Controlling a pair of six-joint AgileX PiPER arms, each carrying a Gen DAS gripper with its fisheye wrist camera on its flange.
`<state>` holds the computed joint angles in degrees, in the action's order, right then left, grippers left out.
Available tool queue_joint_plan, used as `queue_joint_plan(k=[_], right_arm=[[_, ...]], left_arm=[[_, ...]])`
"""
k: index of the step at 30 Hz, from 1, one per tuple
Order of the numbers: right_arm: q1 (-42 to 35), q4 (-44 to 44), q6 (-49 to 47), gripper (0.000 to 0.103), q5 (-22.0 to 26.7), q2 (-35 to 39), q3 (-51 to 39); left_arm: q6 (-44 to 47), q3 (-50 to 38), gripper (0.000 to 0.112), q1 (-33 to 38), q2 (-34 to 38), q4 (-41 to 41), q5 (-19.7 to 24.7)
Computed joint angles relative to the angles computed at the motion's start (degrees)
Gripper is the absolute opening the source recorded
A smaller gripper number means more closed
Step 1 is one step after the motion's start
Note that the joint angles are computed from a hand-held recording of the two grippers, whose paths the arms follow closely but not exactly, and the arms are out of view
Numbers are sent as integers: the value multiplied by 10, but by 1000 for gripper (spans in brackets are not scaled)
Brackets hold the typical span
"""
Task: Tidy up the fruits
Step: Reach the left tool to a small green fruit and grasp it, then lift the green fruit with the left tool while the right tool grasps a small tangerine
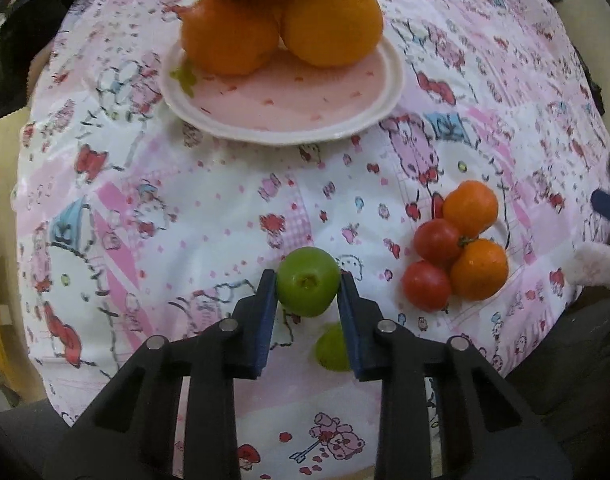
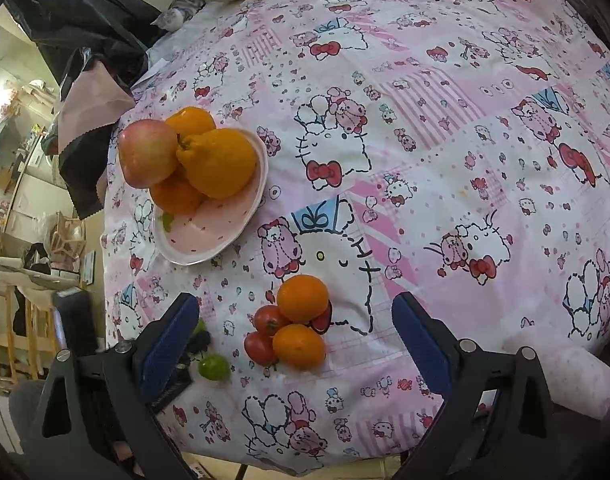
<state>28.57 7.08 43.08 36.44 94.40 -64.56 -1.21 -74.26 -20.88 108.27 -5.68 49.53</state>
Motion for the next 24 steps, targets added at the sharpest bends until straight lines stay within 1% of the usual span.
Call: queue_joint_plan(k=[2,5,6,7,8,10,13,15,18,19,21,24], right_arm=[[-5,22,-21,99,2,5,1],[-12,56,-50,98,20,20,-3],[-14,71,-64,88,25,26,-5],[-16,87,-79,73,33,33,-7],[-22,120,-111,64,43,47,-10],[-27,156,-140,57,54,65,-14],[-20,148,-137,55,80,97,-35],[-21,173,-156,55,82,111,-38],[-11,161,-146,55,93,132,-54],[-9,162,-149,53,96,138,-60],[-1,151,-145,52,107,151,-74],[4,154,-153,52,105,158,-75]], left_arm=[[0,5,27,10,-15,-2,-1],[-7,7,27,25,-36,-1,-2],[-3,10,27,33,-40,-3,-4],[1,12,27,41,-50,-7,-3],[7,15,27,48,-56,-13,-4],[15,18,27,59,-64,-21,-5],[14,20,27,64,-74,-22,-8],[16,18,27,69,-75,-29,-6],[7,9,27,65,-68,-27,-7],[8,7,27,67,-68,-27,-6],[8,4,27,69,-68,-29,-5],[9,5,27,73,-72,-31,-6]])
